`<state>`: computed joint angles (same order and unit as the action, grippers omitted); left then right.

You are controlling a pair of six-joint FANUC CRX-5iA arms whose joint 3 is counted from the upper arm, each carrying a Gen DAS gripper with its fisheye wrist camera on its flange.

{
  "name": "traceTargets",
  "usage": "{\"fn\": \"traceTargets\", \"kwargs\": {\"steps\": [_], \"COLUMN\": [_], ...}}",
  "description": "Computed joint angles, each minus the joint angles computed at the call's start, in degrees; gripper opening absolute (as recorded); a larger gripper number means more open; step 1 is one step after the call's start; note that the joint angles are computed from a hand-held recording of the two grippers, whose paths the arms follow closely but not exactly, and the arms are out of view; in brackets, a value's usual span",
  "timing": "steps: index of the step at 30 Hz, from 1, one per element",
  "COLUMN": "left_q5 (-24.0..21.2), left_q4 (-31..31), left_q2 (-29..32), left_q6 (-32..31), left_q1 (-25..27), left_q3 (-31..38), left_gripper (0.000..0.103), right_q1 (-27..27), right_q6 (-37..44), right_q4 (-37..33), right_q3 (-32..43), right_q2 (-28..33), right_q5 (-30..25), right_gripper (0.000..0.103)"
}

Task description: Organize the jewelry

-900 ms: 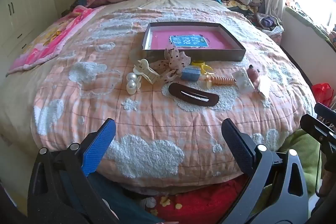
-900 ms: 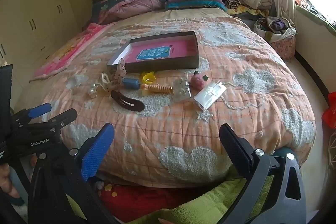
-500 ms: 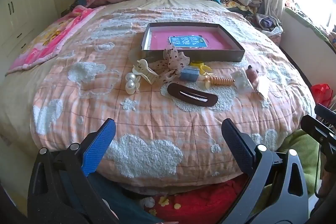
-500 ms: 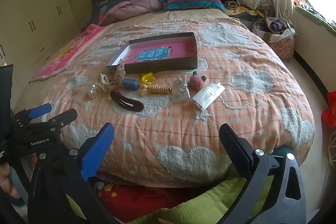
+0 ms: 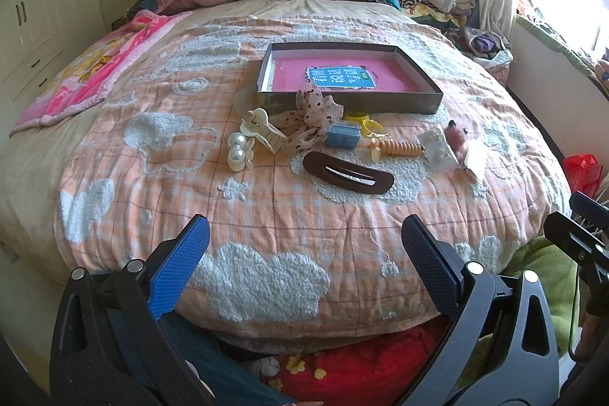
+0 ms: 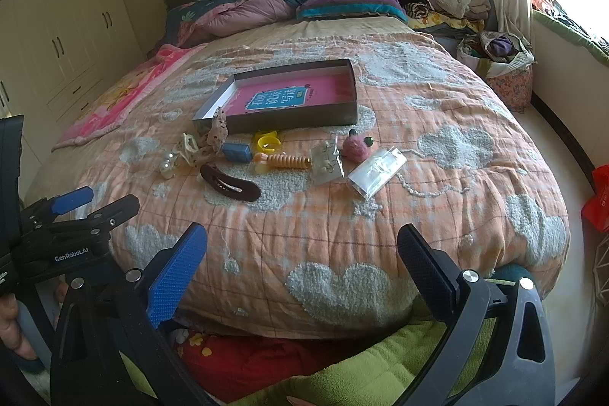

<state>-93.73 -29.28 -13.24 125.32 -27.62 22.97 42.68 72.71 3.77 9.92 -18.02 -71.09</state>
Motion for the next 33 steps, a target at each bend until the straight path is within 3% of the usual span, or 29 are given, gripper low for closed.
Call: {"fn": "traceTargets", "kwargs": {"steps": [33], "left_q5": [-0.04], "left_q4": [-0.64], "left_q2": [0.07], "left_q6": [0.18], "left_q1": [0.44], "left_q3": [0.78], "left_gripper": [0.094], "right_q1": [0.56], "right_q6": [0.28], "right_q4": [-0.04], "right_q3": [1.01], "right_q2": [0.49], "right_q5": [-0.18], "right_gripper": [0.099]}}
